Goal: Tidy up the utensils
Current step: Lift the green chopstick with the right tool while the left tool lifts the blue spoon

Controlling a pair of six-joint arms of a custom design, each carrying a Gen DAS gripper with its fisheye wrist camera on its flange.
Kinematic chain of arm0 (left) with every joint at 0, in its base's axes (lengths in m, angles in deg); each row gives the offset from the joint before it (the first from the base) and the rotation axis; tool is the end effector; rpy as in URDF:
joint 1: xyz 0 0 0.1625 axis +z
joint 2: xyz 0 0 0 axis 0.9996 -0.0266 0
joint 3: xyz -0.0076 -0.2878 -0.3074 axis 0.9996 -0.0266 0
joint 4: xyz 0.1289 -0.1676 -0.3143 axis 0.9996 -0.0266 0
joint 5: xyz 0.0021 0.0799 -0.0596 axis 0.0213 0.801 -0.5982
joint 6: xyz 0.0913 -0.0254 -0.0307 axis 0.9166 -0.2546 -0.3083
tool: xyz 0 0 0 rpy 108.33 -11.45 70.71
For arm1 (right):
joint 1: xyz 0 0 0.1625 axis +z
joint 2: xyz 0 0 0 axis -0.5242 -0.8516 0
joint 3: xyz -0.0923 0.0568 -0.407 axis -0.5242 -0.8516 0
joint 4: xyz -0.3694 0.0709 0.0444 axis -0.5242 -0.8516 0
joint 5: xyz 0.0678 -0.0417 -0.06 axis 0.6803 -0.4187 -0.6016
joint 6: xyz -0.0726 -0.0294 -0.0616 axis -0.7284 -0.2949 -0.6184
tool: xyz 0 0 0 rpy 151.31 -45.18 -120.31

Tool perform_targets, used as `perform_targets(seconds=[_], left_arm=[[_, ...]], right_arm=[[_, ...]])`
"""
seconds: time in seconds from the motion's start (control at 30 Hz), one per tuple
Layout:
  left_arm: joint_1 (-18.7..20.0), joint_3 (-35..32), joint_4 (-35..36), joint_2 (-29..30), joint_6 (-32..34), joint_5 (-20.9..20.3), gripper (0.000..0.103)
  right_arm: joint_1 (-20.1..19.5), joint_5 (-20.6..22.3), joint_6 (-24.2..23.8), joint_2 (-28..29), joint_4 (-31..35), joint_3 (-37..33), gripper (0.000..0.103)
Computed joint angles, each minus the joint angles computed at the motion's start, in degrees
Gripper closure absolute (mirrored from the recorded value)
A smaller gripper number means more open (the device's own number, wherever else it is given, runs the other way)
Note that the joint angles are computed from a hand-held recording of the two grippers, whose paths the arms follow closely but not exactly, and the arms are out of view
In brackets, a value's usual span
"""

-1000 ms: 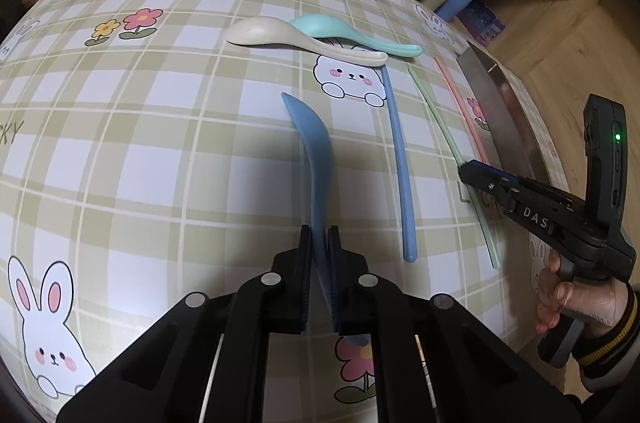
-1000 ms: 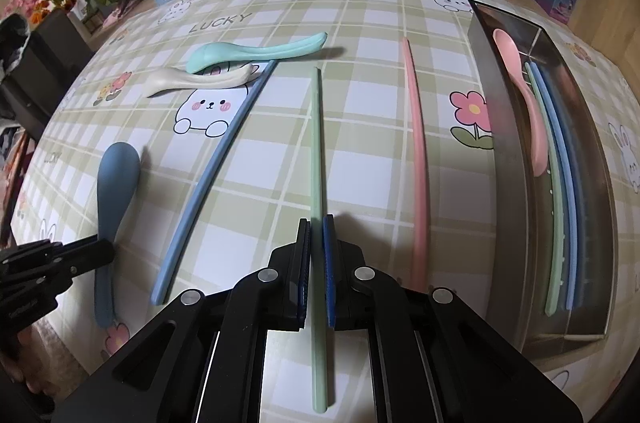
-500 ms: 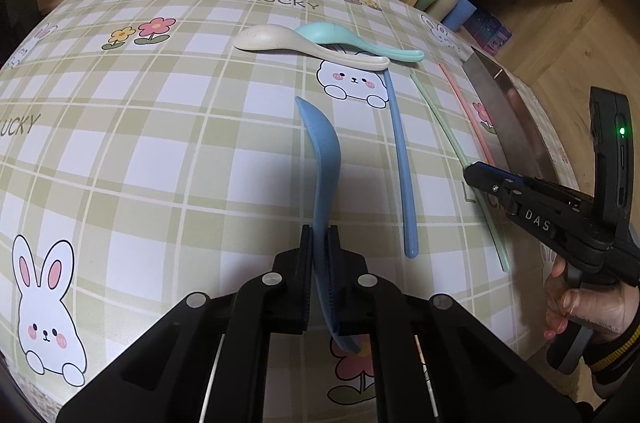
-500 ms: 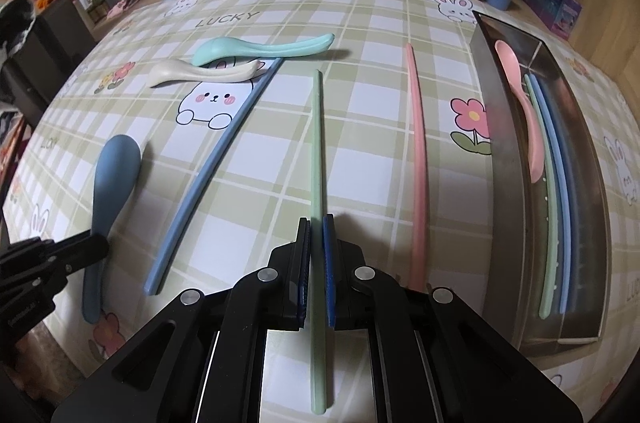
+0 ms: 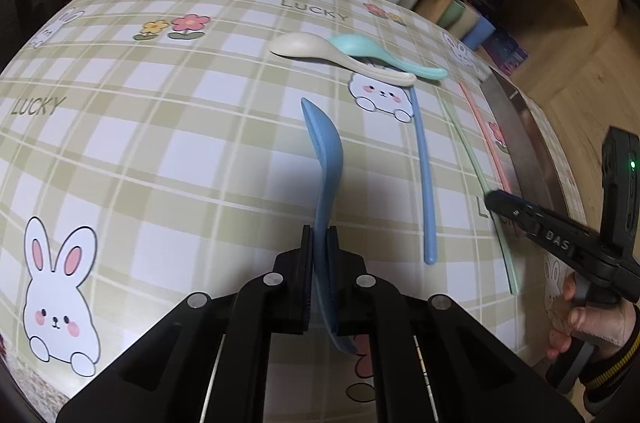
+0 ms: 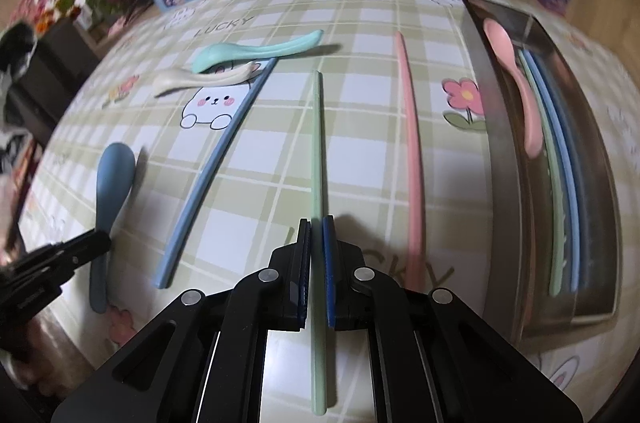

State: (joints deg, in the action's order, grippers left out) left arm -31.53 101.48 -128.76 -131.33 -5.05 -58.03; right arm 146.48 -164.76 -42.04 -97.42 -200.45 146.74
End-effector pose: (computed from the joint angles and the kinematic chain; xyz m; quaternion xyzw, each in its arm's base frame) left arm -0.0661 -0.4949 0.3615 -0.1453 0.8708 -0.3760 0.2815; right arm 0.4053 -0.6543 0.0087 0.3395 -0.9148 0.0822 0.2029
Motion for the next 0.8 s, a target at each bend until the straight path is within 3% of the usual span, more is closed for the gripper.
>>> perform_targets(seconds=[0.3, 0.53, 0.63, 0.8], left_arm=[[-1.0, -0.2, -0.2, -0.2, 0.5, 1.8, 0.097], [-1.4, -3.0, -1.1, 0.7, 3.7, 2.7, 0.097], [-1.4, -5.0, -1.7, 1.8, 5.2, 2.2, 0.097], [-1.1, -8.5, -3.7, 4.6, 7.7, 0.5, 0.097]], right_arm=[[-0.1, 3.6, -0.3, -2.6, -4.5, 2.6, 0.097], [-1.1, 4.9, 1.3, -3.3, -6.6, 0.6, 0.097], [-1.6, 3.4, 0.9, -2.8, -7.9, -2.4, 0.097], [-3.0, -3.6, -0.4, -0.3, -7.7, -9.0, 0.097]])
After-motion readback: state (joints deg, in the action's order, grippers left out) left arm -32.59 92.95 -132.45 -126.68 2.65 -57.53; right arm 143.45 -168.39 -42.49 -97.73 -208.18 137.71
